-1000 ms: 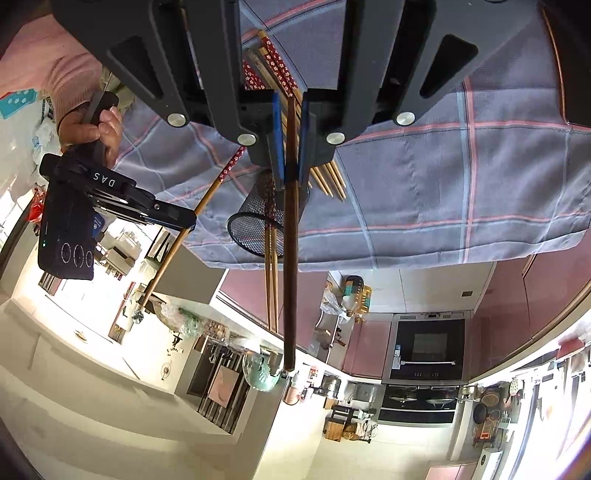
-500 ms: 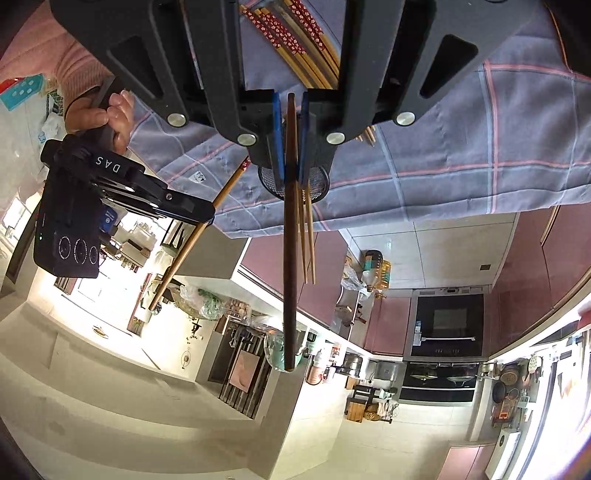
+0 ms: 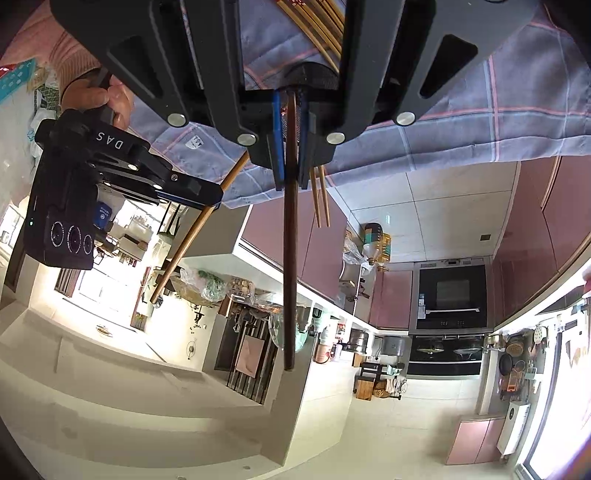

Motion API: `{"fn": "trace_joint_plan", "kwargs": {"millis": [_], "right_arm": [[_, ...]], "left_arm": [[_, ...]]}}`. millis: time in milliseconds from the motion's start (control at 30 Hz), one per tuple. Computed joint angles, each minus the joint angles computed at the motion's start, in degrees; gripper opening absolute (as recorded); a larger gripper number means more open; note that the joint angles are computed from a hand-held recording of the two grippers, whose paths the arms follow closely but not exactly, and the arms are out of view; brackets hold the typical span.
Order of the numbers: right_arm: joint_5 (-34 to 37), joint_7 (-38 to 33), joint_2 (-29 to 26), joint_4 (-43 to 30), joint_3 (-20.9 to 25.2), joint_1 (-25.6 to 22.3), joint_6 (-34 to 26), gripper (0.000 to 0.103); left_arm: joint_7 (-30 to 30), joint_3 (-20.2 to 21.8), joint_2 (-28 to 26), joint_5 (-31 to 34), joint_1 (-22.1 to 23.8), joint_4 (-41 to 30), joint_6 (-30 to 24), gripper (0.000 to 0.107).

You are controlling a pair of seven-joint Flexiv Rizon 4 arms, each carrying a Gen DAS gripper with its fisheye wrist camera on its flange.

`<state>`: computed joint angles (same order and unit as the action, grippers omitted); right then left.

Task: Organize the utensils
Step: 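Raise the left gripper's chopstick upright over the cup while the right gripper carries its own, then drop the left gripper's chopstick into the cup and open it while the right gripper releases its own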

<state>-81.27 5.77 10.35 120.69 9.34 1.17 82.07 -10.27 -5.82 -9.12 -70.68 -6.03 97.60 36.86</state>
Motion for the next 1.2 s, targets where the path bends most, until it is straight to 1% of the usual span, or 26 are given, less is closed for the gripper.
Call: {"fn": "trace_joint_plan", "kwargs": {"millis": [100, 200, 333, 500, 600, 667, 833, 1033, 1200], "right_arm": [[1.8, -1.4, -0.7, 0.2, -0.1, 0.1, -0.7, 0.006], [5.7, -4.7, -1.6, 0.6, 0.0, 0.8, -1.4, 0.006], [13.8, -11.3, -3.1, 1.1, 0.3, 2.5, -2.7, 0.006], [27.3, -21.9, -5.1, 1.0, 0.7, 5.8, -5.2, 0.006], [33.9, -26.5, -6.1, 0.7, 0.7, 7.3, -6.4, 0.006], [36.3, -27.8, -6.6, 0.5, 0.7, 7.9, -7.0, 0.006], [38.8, -29.1, -7.9, -0.3, 0.2, 8.6, -8.3, 0.006], [38.5, -27.8, -8.8, -0.7, -0.4, 9.0, -8.5, 0.006], [38.2, -26.6, -9.1, -0.9, -0.7, 9.1, -8.6, 0.008]], "left_arm": [[-1.1, -0.4, -0.7, 1.7, -0.7, -0.6, 1.6, 0.008], [-2.3, -0.7, -1.2, 4.4, -1.3, -0.9, 3.1, 0.008], [-4.8, -0.9, -2.7, 8.8, -1.1, -1.7, 2.3, 0.008], [-7.0, -1.3, -4.3, 14.6, -0.8, -2.7, 1.6, 0.008], [-8.5, -1.6, -5.1, 17.6, -0.7, -3.5, 1.1, 0.008], [-9.7, -1.8, -5.9, 19.3, -0.7, -4.3, 0.8, 0.008], [-12.1, -2.9, -8.8, 22.8, -0.9, -7.0, 2.4, 0.008], [-14.8, -4.0, -11.0, 24.8, -0.8, -9.4, 2.5, 0.008], [-15.9, -4.4, -11.4, 25.5, -0.7, -9.4, 3.3, 0.009]]}}
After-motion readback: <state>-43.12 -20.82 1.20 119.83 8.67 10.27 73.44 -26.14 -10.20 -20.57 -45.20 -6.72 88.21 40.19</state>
